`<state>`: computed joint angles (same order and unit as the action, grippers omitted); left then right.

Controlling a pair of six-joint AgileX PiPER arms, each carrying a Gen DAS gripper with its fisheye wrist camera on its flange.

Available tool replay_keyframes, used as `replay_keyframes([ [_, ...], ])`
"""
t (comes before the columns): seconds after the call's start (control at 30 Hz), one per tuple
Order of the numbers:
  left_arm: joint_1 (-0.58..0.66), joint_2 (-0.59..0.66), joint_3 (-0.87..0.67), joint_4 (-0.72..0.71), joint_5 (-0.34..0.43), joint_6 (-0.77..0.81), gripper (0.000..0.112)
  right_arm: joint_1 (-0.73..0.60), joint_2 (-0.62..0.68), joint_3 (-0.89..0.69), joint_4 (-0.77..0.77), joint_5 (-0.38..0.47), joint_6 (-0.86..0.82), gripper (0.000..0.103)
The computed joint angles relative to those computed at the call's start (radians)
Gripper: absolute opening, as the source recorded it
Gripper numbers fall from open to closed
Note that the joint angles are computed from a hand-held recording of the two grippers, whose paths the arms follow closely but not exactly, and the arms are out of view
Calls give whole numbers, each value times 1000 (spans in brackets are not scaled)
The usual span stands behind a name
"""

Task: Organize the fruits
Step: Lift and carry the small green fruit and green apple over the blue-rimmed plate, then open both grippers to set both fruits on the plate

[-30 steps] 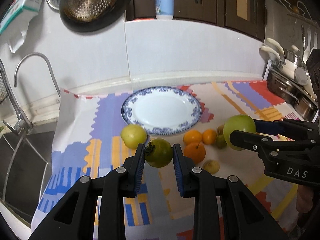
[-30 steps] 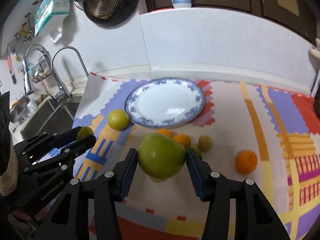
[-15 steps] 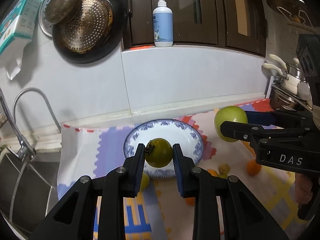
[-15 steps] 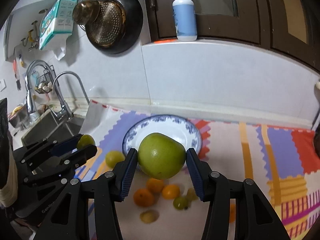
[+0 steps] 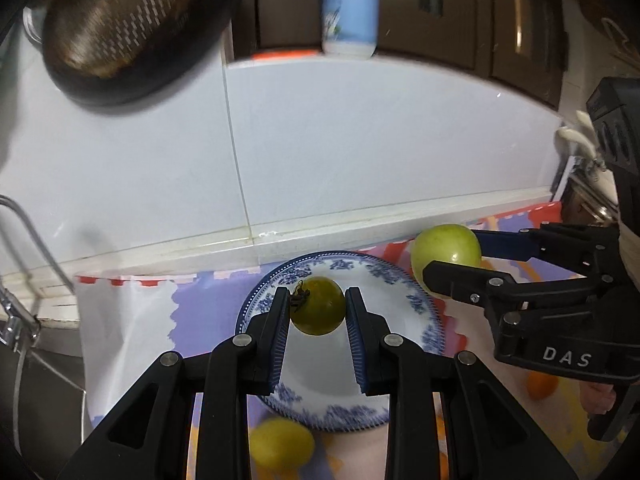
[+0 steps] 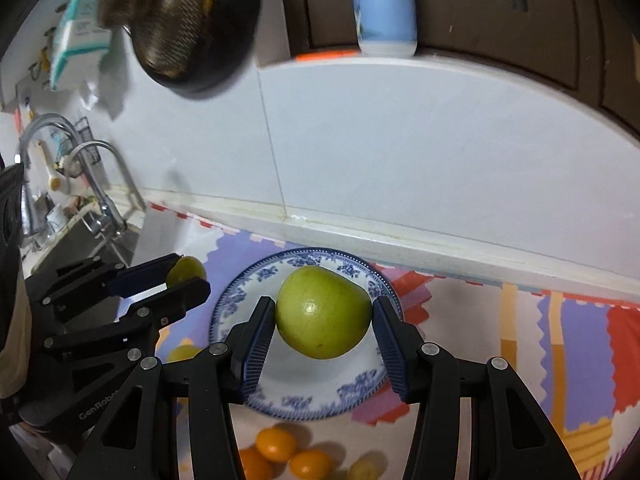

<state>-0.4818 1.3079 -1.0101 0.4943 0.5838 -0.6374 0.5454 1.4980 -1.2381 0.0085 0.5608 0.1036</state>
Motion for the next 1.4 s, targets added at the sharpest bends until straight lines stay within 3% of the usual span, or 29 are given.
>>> replay_keyframes([
  [0.13,99,116,-55,-186,-42,193,28,-35,122,-99,44,28,-53,51],
  [0.3,183,256,-139,-369,-20,375,28,-58,270,-227,77,97,-82,51],
  [0.63,206,423,-273,-411,83,434,28,-85,446,-374,111,201,-94,51],
  [0.9,204,449,-293,-417,84,446,29,-97,488,-410,128,231,-108,51],
  [1.07,203,449,-308,-407,100,437,33,-97,467,-392,128,205,-115,51],
  [1.4,151,224,-150,-255,76,247,48,-68,317,-277,37,151,-44,52],
])
